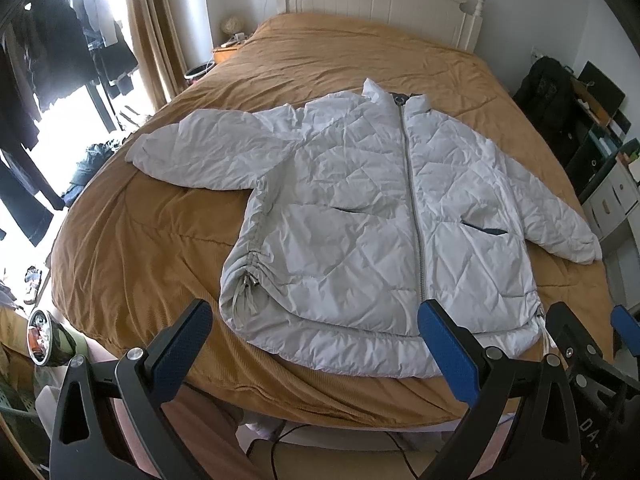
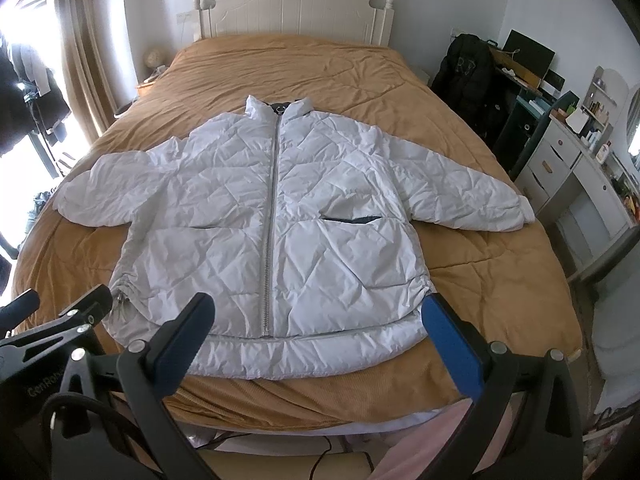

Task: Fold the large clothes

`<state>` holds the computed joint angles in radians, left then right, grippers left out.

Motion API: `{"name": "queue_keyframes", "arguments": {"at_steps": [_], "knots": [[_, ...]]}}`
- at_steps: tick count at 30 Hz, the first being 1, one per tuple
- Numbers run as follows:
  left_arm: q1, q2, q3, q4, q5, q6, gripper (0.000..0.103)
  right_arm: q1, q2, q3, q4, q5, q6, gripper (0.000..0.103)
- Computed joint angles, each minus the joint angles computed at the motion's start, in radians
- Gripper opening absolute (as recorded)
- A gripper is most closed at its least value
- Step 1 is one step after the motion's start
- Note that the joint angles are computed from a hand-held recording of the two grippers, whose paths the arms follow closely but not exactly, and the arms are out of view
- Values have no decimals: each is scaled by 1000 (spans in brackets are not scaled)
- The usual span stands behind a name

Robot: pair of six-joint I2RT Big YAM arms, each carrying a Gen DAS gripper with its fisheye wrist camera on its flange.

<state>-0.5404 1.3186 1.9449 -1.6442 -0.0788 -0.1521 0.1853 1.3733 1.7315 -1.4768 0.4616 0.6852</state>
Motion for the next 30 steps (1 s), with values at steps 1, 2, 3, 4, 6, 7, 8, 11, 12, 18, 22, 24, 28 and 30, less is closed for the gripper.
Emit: {"name": "queue_keyframes", "arguments": {"at_steps": [1, 2, 3, 4, 6, 7, 8, 11, 12, 18, 22, 24, 28, 30], "knots": [[2, 0, 1, -2, 1, 1, 102, 0, 2, 1, -1, 0, -1, 103], [2, 0, 2, -4, 2, 1, 102, 2, 3, 2, -3, 2, -2, 103], [2, 0, 3, -6, 2, 0, 102, 2, 3, 3, -4, 1, -2, 103], [4, 0, 3, -8, 5, 0, 102, 1, 0, -1, -3, 1, -3, 103], [7, -1, 0, -7, 14, -1, 102, 1, 2, 0, -3, 0, -2, 103], [9, 0, 1, -7, 17, -2, 102, 1, 1, -1, -1, -1, -4, 103], [10, -1, -2, -6, 18, -2, 102, 2, 0, -2, -1, 0, -5, 103], [12, -4, -11, 1, 15, -1, 102, 1, 2, -1, -3, 1, -2, 103], [13, -5, -14, 3, 16, -1, 102, 1, 1, -2, -2, 0, -1, 103], [24, -3, -20, -2, 29, 2, 102, 10, 4, -2, -9, 1, 8, 103], [26, -6, -23, -1, 33, 3, 102, 11, 2, -4, -6, 1, 5, 103], [27, -4, -21, -4, 35, 6, 102, 15, 3, -7, -2, 3, 8, 103], [36, -19, -40, 1, 34, 12, 102, 19, 4, -9, 7, -1, 12, 103], [40, -26, -51, 3, 37, 14, 102, 24, 5, -12, 11, 2, 17, 103]]}}
